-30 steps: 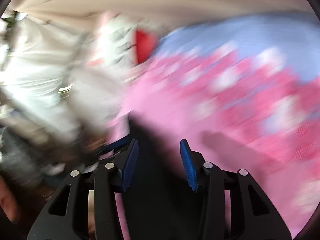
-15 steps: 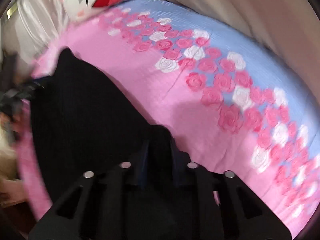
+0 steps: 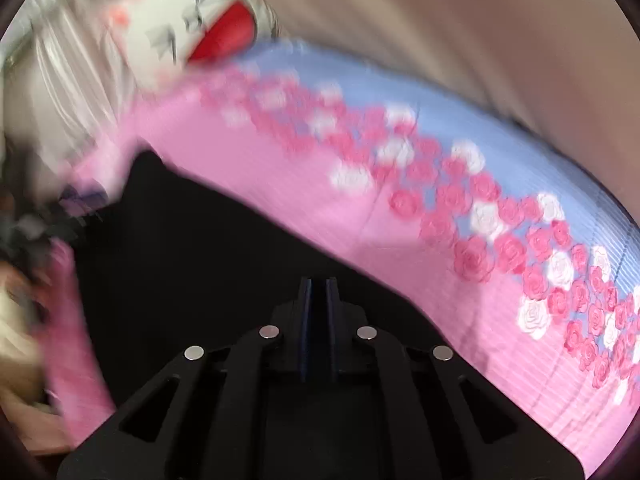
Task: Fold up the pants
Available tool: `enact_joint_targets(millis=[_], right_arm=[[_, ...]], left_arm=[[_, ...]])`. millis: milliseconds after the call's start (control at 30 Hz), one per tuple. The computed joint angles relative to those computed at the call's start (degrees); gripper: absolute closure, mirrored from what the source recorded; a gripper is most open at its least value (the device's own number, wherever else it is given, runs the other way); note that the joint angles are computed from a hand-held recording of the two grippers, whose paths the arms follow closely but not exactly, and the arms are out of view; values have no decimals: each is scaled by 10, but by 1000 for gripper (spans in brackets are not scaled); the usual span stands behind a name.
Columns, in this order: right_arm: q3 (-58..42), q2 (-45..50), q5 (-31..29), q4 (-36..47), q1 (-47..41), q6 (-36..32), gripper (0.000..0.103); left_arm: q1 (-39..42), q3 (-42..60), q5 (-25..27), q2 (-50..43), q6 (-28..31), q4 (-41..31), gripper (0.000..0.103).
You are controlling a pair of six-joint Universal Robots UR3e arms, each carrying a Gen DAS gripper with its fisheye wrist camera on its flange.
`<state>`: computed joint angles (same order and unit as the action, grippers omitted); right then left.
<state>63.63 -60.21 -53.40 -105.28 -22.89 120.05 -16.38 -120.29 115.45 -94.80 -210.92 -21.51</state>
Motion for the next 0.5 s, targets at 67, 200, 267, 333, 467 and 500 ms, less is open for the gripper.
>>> enact_joint_targets(millis=[67,200,267,333,467,500], right_arm=[[20,-20,20,-64,-11,96,96],[149,-173,110,26,-55,-16,90],[204,-227,98,62,-38,-74,90],[252,-257,75,49,19,-93,91],[200,-156,29,-71,165,49,93],[168,-101,16,-137,202,113,93]], left_arm=[[-12,21,13,-1,-13,-29,25],[-62,17,64,40,-28,-53,25],[-71,11,79,54,-45,-81,25],[-67,-15,73,81,-67,-98,25],[-62,-77,53,150,-101,-111,25],[-63,-87,52,163,-106,-115,25]])
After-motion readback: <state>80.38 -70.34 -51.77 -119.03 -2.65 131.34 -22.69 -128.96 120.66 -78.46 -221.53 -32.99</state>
